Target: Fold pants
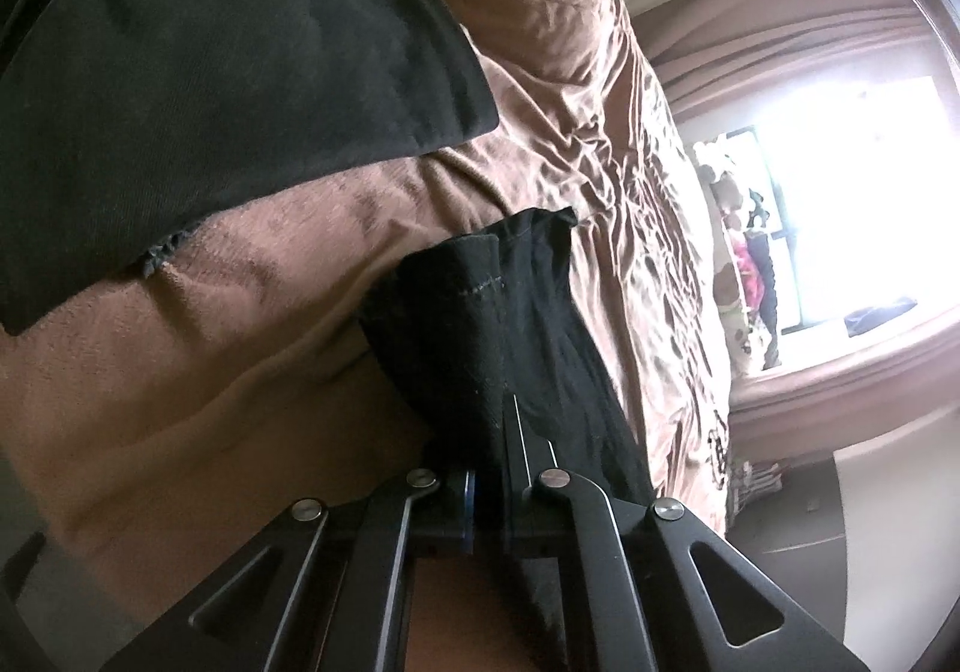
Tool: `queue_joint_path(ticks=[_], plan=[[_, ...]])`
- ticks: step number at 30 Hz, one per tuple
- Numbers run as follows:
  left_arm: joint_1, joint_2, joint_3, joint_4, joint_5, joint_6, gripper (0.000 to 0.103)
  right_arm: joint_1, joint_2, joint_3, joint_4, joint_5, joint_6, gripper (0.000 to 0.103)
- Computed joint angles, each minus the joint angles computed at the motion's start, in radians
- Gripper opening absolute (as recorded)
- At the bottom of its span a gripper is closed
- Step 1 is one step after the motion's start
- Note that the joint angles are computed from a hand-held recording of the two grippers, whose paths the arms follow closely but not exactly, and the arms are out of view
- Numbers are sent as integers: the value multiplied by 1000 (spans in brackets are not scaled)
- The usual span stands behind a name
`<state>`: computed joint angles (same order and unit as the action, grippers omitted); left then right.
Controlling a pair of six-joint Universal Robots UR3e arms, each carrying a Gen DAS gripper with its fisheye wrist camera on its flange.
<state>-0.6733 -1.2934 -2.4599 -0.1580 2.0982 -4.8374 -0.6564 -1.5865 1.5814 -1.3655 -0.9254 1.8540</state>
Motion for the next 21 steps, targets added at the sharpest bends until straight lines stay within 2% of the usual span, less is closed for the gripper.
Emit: queue_joint_path(ticks=[3,6,12,21], plan=[[-9,-11,4,7,11,-2,6,30,-14,48,-40,-43,4,7],[-13,-13,-8,25,15,-8,6,49,-40,82,-39,-81,-26,7],[1,-8,-62,72,-9,-13,6,74,11,-16,32,-112,-64,7],[7,-26,-129,149,-38,-24,6,209,152,-131,-139,-95,143,7]])
